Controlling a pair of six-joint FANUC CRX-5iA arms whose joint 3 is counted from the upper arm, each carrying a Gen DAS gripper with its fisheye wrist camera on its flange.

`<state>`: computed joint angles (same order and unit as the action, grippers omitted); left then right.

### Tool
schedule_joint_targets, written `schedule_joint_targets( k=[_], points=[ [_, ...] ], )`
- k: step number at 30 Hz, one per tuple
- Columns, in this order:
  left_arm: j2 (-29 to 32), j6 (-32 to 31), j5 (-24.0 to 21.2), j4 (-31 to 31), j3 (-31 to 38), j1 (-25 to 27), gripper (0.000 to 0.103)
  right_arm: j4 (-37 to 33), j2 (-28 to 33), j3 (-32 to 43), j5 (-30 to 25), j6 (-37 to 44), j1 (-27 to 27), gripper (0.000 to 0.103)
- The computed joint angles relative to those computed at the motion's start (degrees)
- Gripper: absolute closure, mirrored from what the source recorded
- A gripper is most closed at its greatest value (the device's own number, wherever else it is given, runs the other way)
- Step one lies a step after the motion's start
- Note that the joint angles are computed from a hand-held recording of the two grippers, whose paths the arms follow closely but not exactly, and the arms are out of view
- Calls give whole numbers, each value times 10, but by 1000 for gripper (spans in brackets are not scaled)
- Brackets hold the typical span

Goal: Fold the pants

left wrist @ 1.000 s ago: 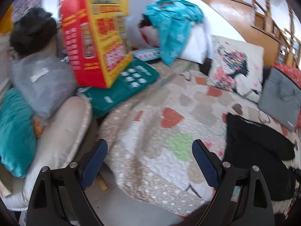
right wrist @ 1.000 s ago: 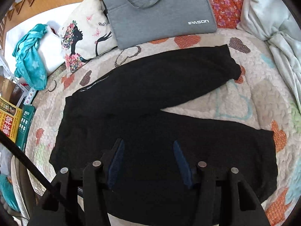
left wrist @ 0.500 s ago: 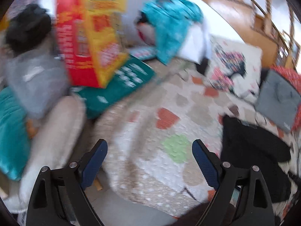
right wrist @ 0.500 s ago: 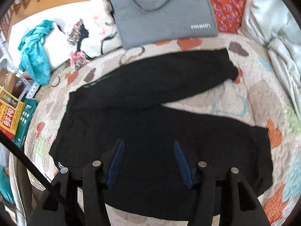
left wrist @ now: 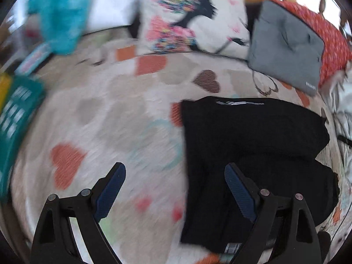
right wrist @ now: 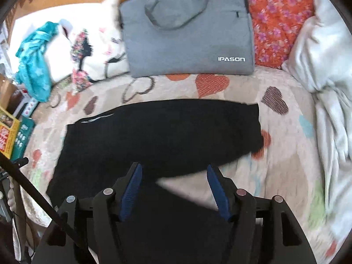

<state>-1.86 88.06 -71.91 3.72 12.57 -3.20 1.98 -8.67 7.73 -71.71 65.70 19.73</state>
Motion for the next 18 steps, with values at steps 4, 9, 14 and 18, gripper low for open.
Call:
schedule_joint_targets(
  k=[4, 9, 14, 18],
  points=[
    [102, -28, 6, 21, 72, -22, 12, -25, 96, 83, -25, 75, -44, 37],
    [210, -67, 4, 76, 160, -36, 12, -41, 198, 178, -57, 159, -66, 37],
    [298, -115, -23, 108, 251, -55, 12, -32, 267, 236, -77, 219, -76, 37],
    [358, -148, -67, 103, 328, -71, 12, -61, 301, 271, -94, 261, -98, 33]
  ],
)
